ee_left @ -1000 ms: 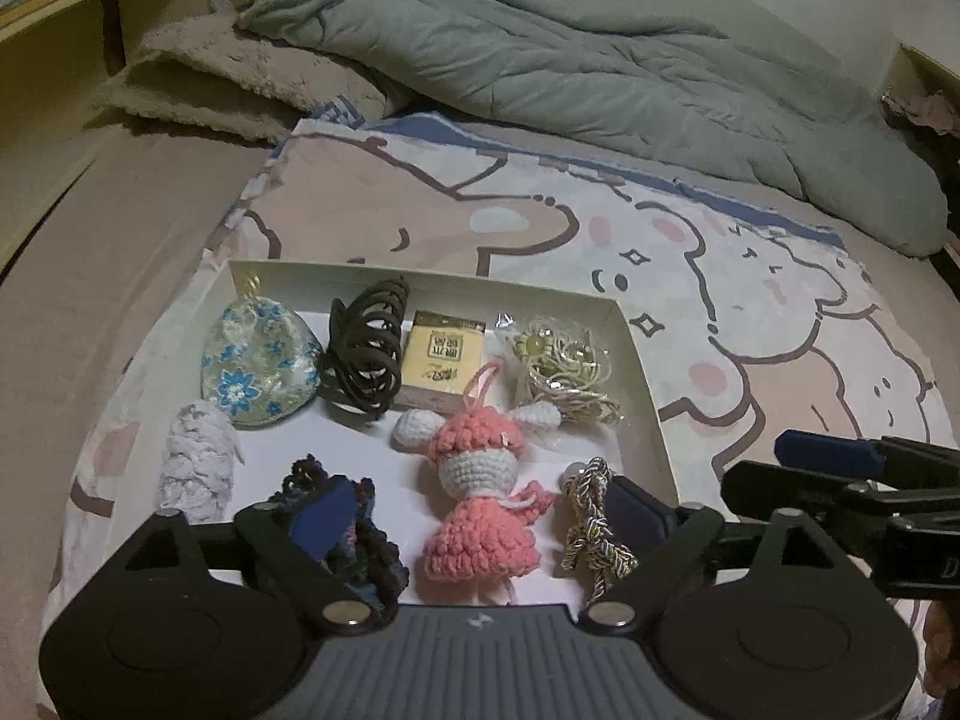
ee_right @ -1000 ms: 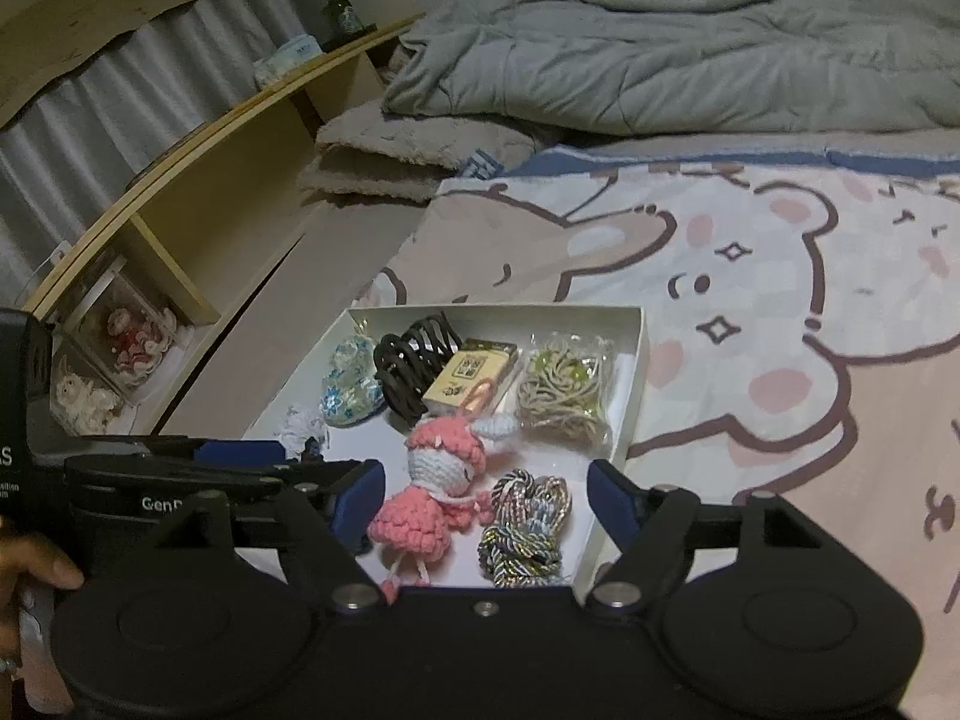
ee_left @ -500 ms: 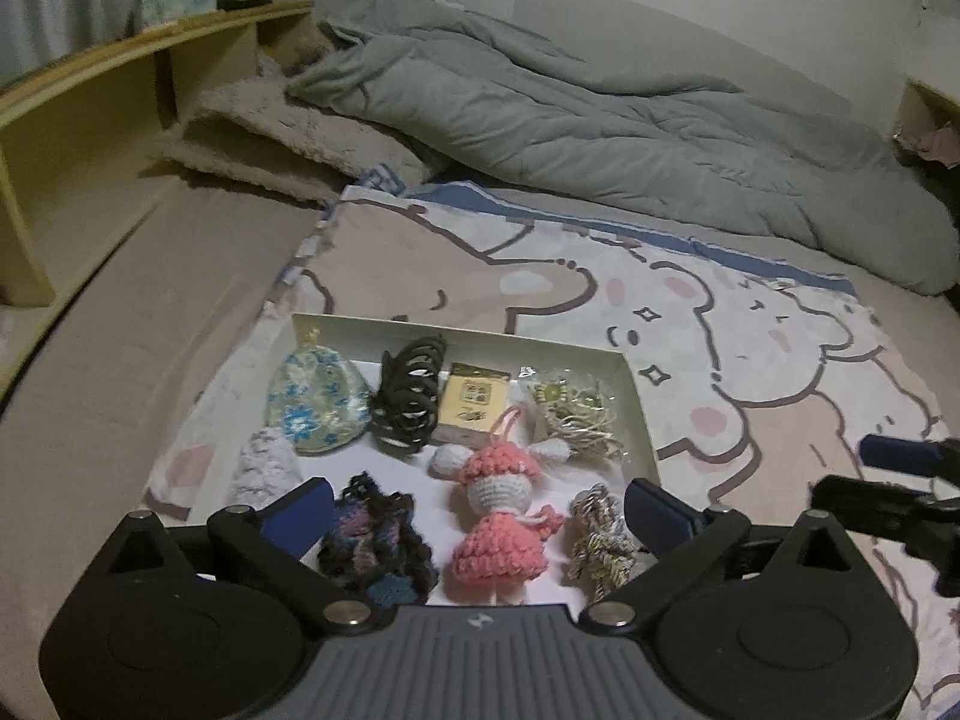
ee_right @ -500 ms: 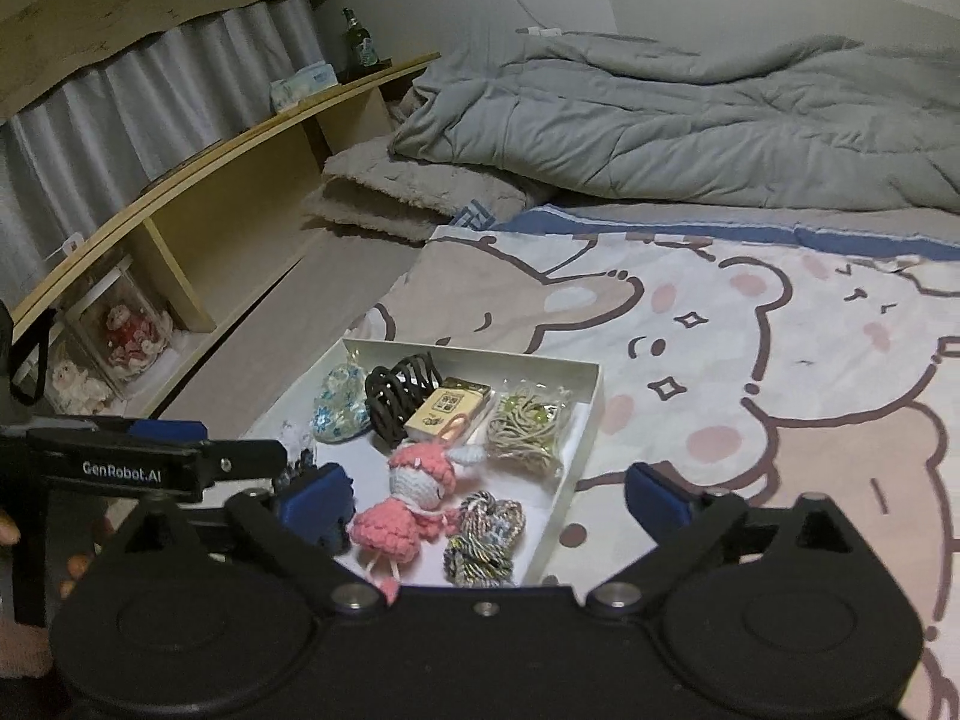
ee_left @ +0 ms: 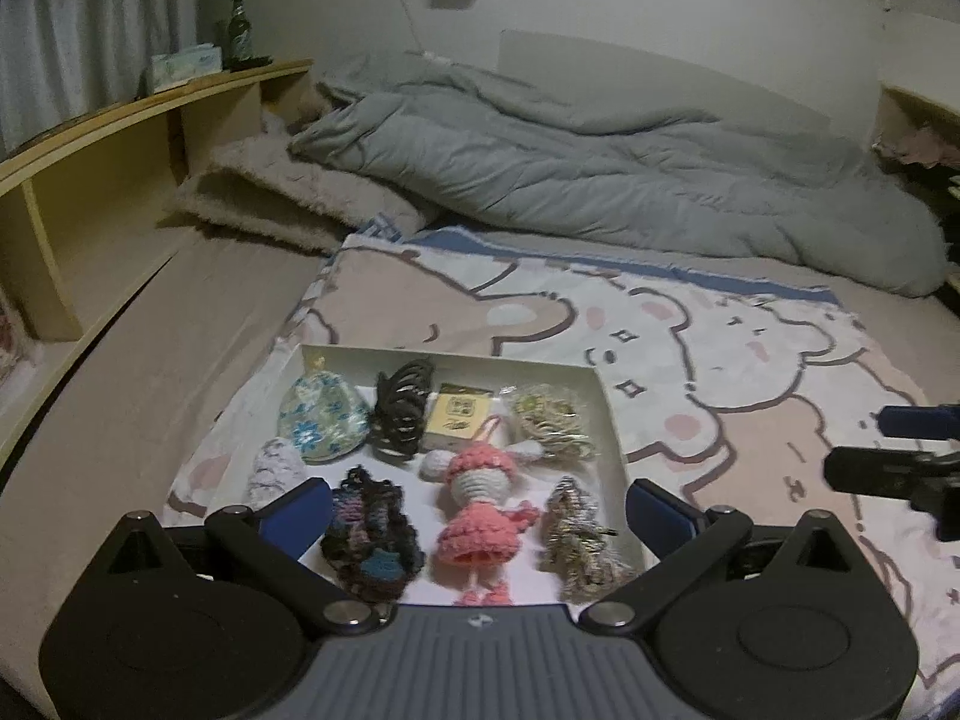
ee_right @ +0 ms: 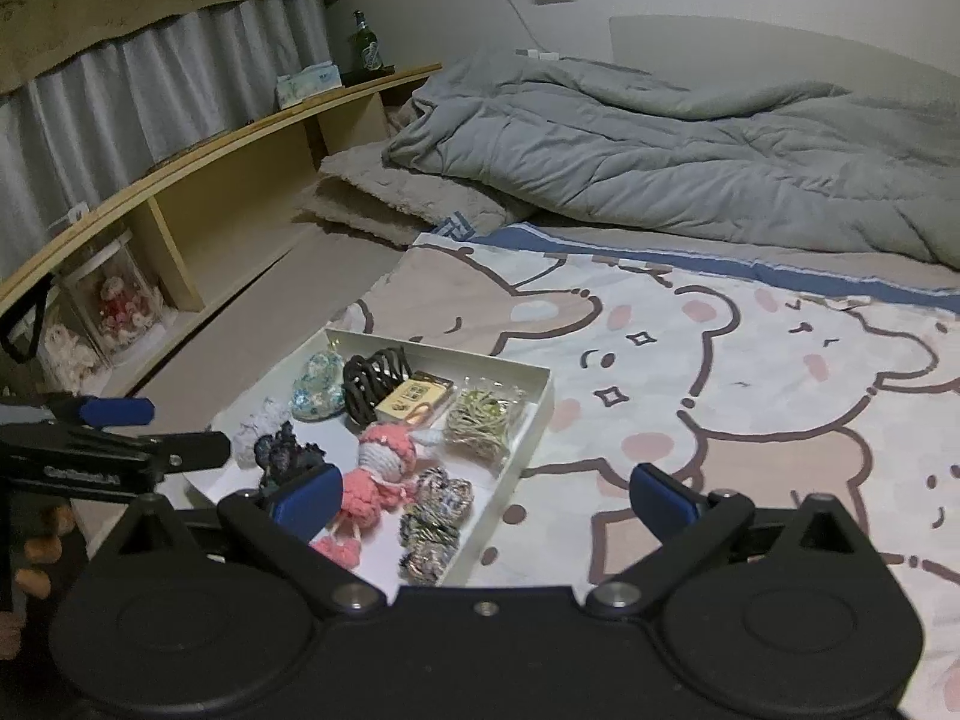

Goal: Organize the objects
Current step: 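Open both tools and lift them away from the box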

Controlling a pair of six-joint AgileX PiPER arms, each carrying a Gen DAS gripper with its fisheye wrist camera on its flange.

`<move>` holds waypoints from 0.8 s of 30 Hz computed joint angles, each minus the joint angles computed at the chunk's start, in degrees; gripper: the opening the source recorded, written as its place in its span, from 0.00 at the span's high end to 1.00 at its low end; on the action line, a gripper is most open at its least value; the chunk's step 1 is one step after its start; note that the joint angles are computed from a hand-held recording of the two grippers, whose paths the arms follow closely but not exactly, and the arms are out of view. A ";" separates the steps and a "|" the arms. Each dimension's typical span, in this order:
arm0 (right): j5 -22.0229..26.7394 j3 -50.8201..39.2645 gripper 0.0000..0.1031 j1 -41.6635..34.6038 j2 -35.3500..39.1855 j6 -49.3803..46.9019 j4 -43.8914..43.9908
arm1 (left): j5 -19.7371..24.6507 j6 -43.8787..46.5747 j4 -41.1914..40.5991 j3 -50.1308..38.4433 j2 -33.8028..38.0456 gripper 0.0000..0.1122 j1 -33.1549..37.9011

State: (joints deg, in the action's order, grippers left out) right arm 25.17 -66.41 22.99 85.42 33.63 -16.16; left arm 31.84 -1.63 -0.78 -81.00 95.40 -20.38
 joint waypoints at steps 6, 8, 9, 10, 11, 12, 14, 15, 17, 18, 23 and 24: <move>0.33 1.92 0.00 -0.36 -0.95 -0.25 -0.64 | -0.89 -0.47 1.40 1.74 -1.14 0.08 -1.77; 0.19 2.45 0.00 -0.29 -1.04 0.83 -2.07 | -0.86 -2.26 3.84 1.89 -1.13 0.08 -2.45; 0.10 2.62 0.00 -0.27 -0.99 1.20 -2.70 | -0.84 -3.26 4.79 1.99 -1.19 0.08 -2.65; -0.07 2.82 0.00 -0.29 -0.97 1.45 -3.22 | -0.78 -3.83 5.17 1.95 -1.12 0.08 -2.63; -0.26 2.94 0.00 -0.35 -0.85 1.63 -3.67 | -0.59 -3.96 4.95 1.90 -1.10 0.08 -2.46; -0.48 3.13 0.00 -0.43 -0.81 1.71 -4.03 | -0.34 -3.74 4.38 1.82 -1.02 0.08 -2.18; -0.75 3.27 0.00 -0.56 -0.65 1.24 -3.92 | 0.22 -4.59 4.63 1.78 -0.96 0.08 -1.85; -0.69 3.21 0.00 -0.62 -0.61 0.73 -3.41 | 0.32 -5.54 5.58 1.91 -1.01 0.08 -1.86; -1.15 3.37 0.00 -0.95 -0.70 -0.22 -2.43 | 0.27 -7.54 7.74 2.17 -1.07 0.08 -2.05; -1.29 3.36 0.00 -1.09 -0.69 -0.58 -2.16 | 0.18 -7.72 7.91 2.28 -1.11 0.08 -1.92; -1.34 3.13 0.00 -2.16 -0.53 -4.98 2.23 | -0.01 -6.99 7.09 2.34 -1.08 0.08 -1.39; -1.28 3.06 0.00 -2.28 -0.47 -5.38 2.59 | 0.06 -6.37 6.54 2.30 -1.08 0.08 -1.33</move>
State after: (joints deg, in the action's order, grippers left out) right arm 23.89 -63.35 20.70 84.95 28.24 -13.58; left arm 31.89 -8.00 5.75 -78.70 94.32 -21.71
